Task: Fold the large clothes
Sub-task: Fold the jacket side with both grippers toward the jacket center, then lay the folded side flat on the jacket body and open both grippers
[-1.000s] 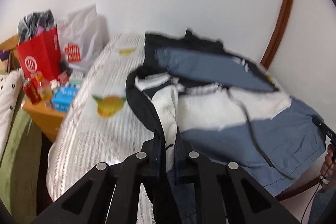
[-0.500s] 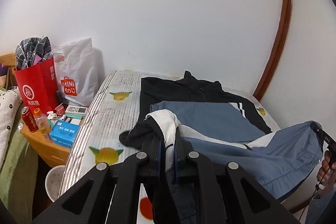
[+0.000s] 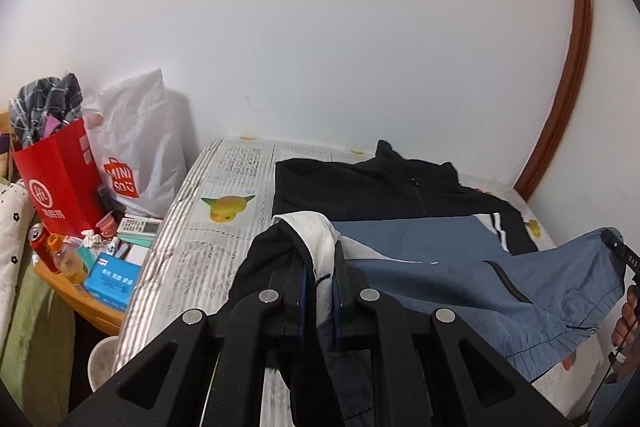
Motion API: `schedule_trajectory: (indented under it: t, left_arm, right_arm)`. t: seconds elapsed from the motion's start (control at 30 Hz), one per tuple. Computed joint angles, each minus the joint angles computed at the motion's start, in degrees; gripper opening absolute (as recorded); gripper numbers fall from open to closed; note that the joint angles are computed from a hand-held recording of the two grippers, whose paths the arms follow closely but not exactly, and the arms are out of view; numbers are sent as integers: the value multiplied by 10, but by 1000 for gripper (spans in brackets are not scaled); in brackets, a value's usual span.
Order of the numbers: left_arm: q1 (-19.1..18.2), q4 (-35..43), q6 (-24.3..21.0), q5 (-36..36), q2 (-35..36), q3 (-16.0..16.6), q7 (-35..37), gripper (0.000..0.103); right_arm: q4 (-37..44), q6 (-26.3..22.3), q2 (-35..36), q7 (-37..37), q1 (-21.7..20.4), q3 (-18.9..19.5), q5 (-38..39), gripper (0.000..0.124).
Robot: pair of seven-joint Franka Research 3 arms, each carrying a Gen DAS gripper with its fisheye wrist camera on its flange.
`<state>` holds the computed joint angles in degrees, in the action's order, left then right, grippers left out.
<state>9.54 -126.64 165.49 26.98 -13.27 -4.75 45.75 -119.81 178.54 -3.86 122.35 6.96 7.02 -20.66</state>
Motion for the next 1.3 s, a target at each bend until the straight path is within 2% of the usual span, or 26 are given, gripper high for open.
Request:
schedule_trajectory:
  t: [0.07,0.27,0.63,0.73,0.83,0.87,0.93,1.0,1.07,1.13,1.23,1.3]
  left_arm:
    - [-2,19,-4,-8,27,4,6,10]
    - [-15,66,-23,-61,99,20,52,10]
    - [-16,98,-47,-132,161,24,111,17]
    - [-16,102,-52,-151,164,22,123,17]
    - [-17,110,-68,-157,166,22,128,19]
    - [-17,112,-76,-162,164,21,135,21]
    - [-18,110,-86,-181,156,18,159,29]
    - [-20,98,-88,-192,141,17,177,44]
    - [-23,78,-73,-195,122,17,186,46]
    - [-25,54,-62,-186,97,19,181,46]
    - [-21,18,-41,-174,65,24,161,53]
    - [-13,-1,-42,-151,49,25,136,55]
  right_arm:
    - [35,-16,34,25,0,-1,-33,4]
    - [114,-58,119,38,53,-49,-62,4]
    - [198,-116,217,-20,117,-113,15,5]
    - [218,-145,235,-12,146,-144,10,7]
    - [214,-151,232,-5,151,-149,19,11]
    - [210,-152,227,-10,149,-146,25,17]
    - [195,-155,209,-33,139,-133,42,26]
    - [171,-142,187,-54,131,-123,53,32]
    - [129,-112,152,-35,140,-139,17,39]
    - [97,-105,120,20,151,-159,-48,41]
    - [64,-117,88,57,135,-153,-84,41]
    - [48,-127,78,45,117,-138,-71,41]
